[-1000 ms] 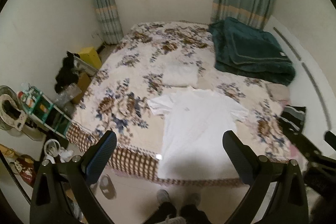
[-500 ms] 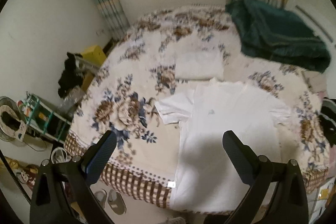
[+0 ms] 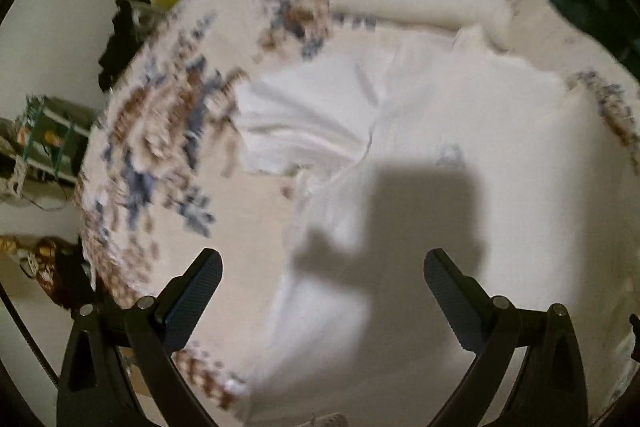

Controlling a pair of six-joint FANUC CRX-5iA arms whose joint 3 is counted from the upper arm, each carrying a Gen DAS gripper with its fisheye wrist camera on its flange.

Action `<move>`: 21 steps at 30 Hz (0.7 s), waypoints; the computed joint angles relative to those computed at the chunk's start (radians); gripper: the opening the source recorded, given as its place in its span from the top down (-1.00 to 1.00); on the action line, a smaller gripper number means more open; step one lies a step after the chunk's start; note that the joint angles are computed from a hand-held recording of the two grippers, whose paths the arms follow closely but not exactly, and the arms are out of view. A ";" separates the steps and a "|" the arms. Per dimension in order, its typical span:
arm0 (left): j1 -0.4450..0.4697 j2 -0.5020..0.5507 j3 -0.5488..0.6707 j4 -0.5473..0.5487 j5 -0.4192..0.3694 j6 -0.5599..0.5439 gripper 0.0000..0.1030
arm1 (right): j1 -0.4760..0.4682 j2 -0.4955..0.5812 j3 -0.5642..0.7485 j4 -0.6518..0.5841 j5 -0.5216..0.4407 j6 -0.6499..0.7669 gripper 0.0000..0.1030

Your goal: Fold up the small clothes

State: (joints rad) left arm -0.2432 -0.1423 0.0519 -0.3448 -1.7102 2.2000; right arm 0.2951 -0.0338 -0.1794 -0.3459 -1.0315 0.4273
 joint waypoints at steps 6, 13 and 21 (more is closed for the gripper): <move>0.036 0.071 -0.071 0.048 0.105 0.038 -1.00 | 0.066 0.070 -0.038 0.117 0.201 -0.123 0.89; 0.098 0.047 -0.100 0.076 0.140 0.015 -1.00 | 0.339 0.204 0.166 0.609 0.021 0.030 0.91; 0.219 -0.075 -0.172 0.051 0.142 -0.074 -1.00 | 0.615 0.447 0.359 0.689 -0.122 0.506 0.90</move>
